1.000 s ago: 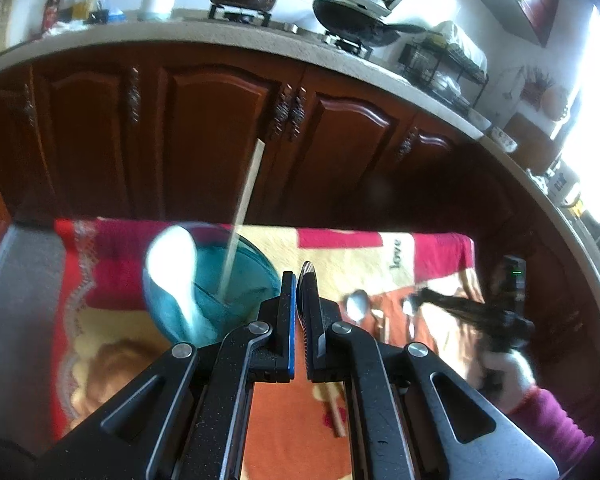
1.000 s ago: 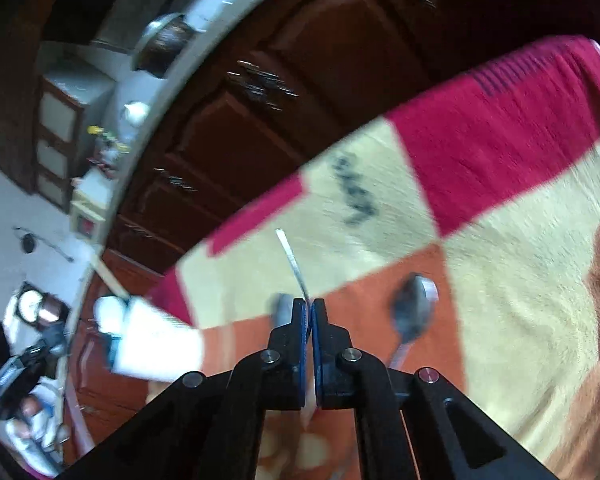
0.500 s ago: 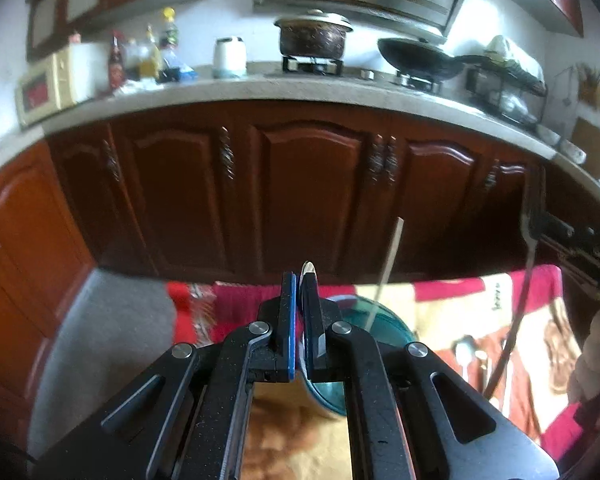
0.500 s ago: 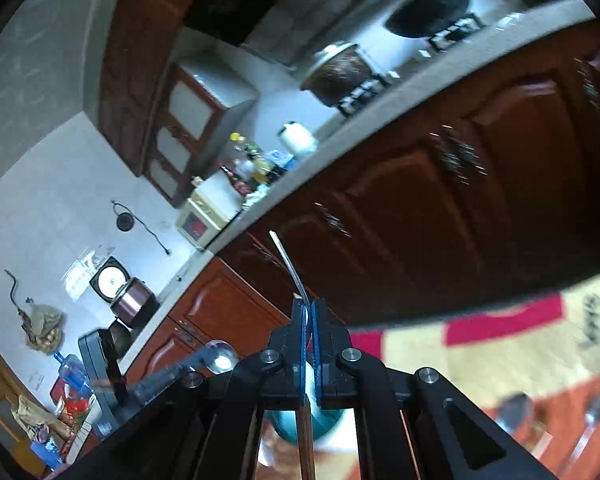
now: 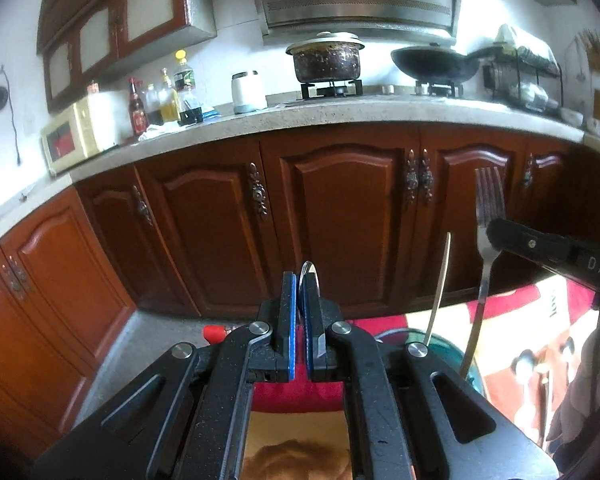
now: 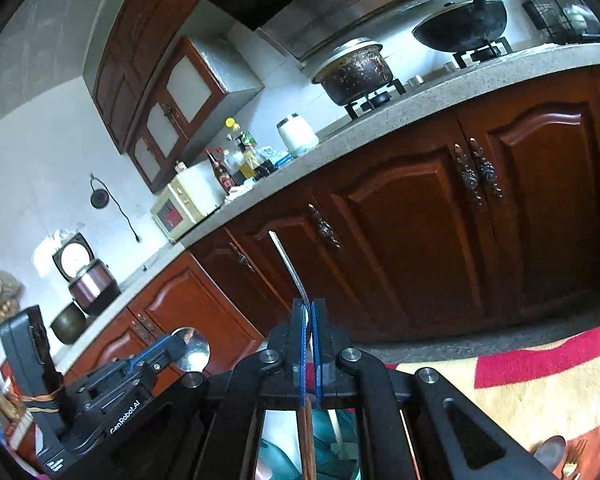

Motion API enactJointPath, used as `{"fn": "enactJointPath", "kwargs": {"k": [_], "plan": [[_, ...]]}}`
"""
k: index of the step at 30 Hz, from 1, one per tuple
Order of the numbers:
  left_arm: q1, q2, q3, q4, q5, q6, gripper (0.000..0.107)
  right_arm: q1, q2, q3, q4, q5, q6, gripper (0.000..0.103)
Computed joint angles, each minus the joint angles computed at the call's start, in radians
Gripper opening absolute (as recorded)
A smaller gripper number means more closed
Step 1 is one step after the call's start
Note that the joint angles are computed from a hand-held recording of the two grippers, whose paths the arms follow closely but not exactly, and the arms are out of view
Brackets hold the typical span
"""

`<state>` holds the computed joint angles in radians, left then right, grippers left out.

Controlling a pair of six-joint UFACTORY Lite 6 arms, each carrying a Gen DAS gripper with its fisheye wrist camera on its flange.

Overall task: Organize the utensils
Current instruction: 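Lower metal spoon in left tool into the cup while right tool lowers fork in, then withdraw both open tools from the cup back over the utensils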

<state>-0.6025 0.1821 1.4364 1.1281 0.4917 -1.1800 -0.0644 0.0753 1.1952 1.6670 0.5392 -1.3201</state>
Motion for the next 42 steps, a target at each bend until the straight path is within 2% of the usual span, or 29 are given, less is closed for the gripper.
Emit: {"fn": "enactJointPath", "kwargs": {"k": [7,13,19,25,29,33,36,38,40,42], "plan": [[-0.076,-0.010,-0.068,0.159,0.048,-0.141,0.002,-0.003,-0.037,-0.105,0.024,0.006,-0.067,0.002],[-0.147,-0.042,-0.142,0.232,0.105,-0.218,0.002,-0.013,-0.082,-0.180,-0.055,0.009,-0.023,0.002],[-0.164,-0.035,-0.167,0.176,0.102,-0.209,0.003,-0.017,-0.087,-0.215,-0.099,0.008,0.003,0.002],[-0.140,-0.006,-0.145,0.024,0.061,-0.125,0.004,-0.050,-0.043,-0.152,-0.256,0.052,0.168,0.002],[-0.135,-0.002,-0.140,-0.027,0.050,-0.105,0.004,-0.087,-0.034,-0.154,-0.255,0.086,0.178,0.017],[-0.120,-0.006,-0.139,-0.085,0.029,-0.068,0.005,-0.114,-0.040,-0.165,-0.265,0.112,0.190,0.019],[-0.101,-0.031,-0.158,-0.135,-0.008,-0.041,0.011,-0.129,-0.064,-0.183,-0.274,0.128,0.195,0.022],[-0.083,-0.064,-0.184,-0.185,-0.043,-0.010,0.027,-0.141,-0.095,-0.205,-0.284,0.141,0.196,0.022],[-0.070,-0.102,-0.214,-0.216,-0.071,0.003,0.033,-0.147,-0.121,-0.221,-0.294,0.150,0.199,0.022],[-0.063,-0.136,-0.233,-0.266,-0.088,0.038,0.035,-0.155,-0.166,-0.253,-0.315,0.162,0.204,0.023]]}}
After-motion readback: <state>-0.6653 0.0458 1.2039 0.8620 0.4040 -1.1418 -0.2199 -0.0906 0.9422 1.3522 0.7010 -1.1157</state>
